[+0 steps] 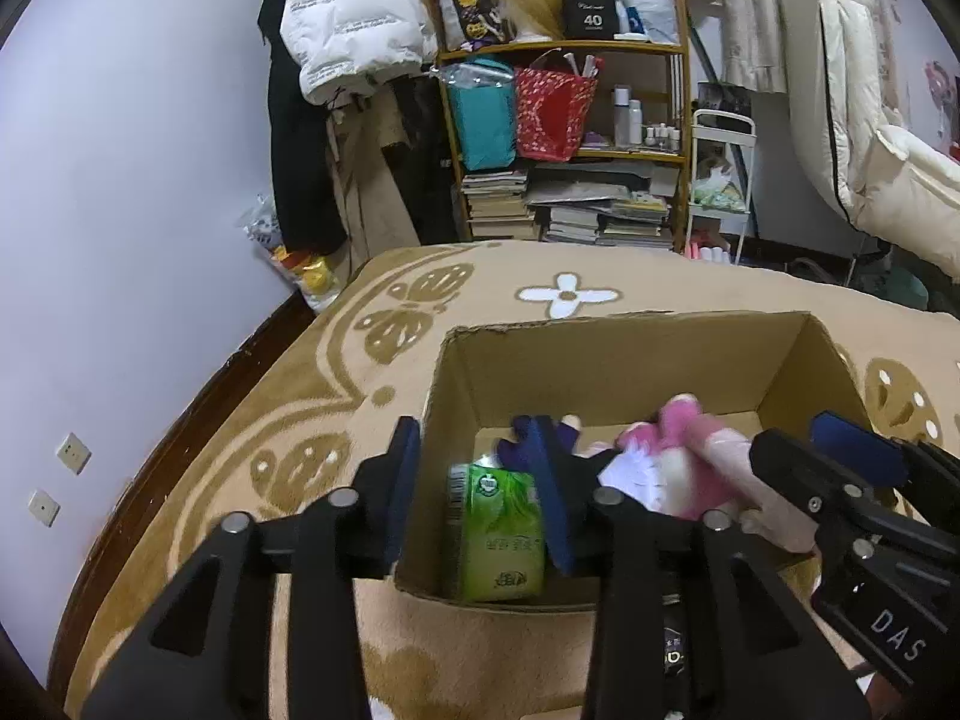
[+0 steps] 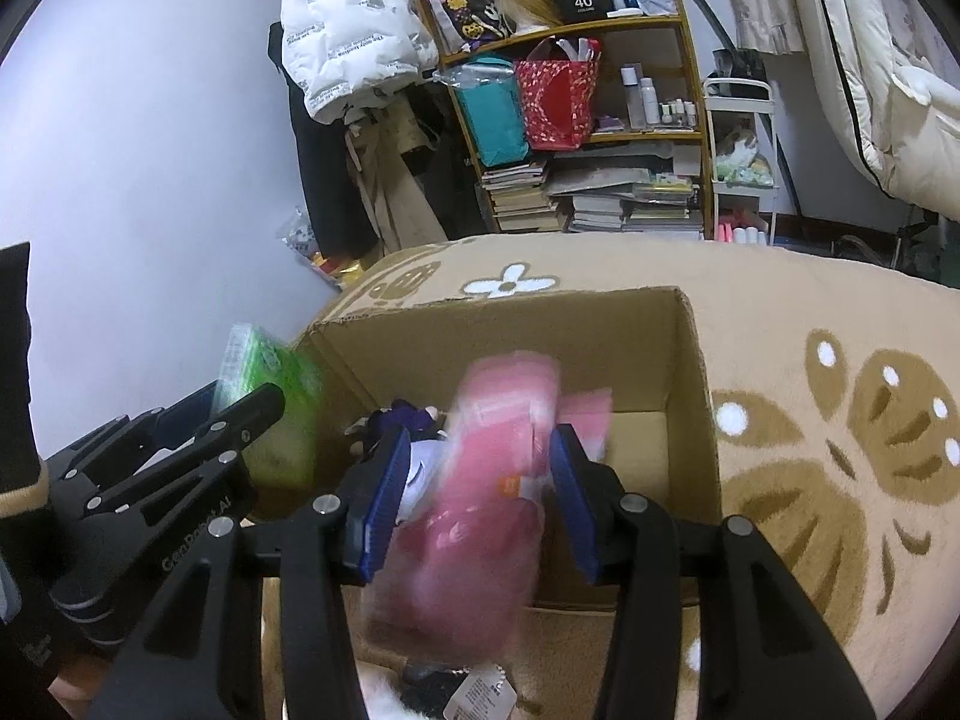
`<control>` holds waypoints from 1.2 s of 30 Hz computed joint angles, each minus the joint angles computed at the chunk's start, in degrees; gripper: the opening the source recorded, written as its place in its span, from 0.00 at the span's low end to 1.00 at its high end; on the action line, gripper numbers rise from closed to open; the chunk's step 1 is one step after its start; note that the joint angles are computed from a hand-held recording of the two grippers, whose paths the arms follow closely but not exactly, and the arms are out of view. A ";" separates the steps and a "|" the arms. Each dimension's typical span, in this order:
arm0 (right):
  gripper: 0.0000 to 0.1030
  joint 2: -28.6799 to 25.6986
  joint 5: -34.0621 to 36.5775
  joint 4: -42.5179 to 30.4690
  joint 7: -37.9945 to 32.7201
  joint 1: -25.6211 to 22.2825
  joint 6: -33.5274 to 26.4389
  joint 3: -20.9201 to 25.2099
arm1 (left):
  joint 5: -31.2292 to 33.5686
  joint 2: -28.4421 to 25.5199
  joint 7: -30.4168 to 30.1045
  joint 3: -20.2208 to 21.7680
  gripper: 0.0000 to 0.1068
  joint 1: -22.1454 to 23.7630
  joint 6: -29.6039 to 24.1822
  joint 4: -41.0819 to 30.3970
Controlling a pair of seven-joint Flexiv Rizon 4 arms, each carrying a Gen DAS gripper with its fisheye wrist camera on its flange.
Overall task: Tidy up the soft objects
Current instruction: 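Open both tools to drop the tissue pack and pink roll into the box, then move both tools down toward the pig plush and white fluffy plush beside the box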
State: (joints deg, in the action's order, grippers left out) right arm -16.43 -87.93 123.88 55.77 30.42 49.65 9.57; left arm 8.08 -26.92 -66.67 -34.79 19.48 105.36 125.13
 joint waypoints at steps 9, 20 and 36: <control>0.83 0.49 2.60 0.24 -1.44 0.50 -0.34 0.35 | 0.01 0.83 -2.09 -7.06 0.80 8.03 -0.32 1.99; 1.00 2.12 7.05 0.83 -2.38 3.07 -4.33 2.04 | -0.08 5.86 -5.18 -10.26 0.96 14.26 -1.59 5.54; 1.00 4.56 7.15 2.94 5.40 5.91 -4.27 3.97 | -3.58 13.86 -1.34 -35.91 0.96 40.79 -6.69 16.14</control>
State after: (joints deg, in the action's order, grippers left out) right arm -11.87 -80.77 126.81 61.18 36.34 45.38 13.54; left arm 4.50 -13.06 -68.01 -70.69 60.28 98.66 141.28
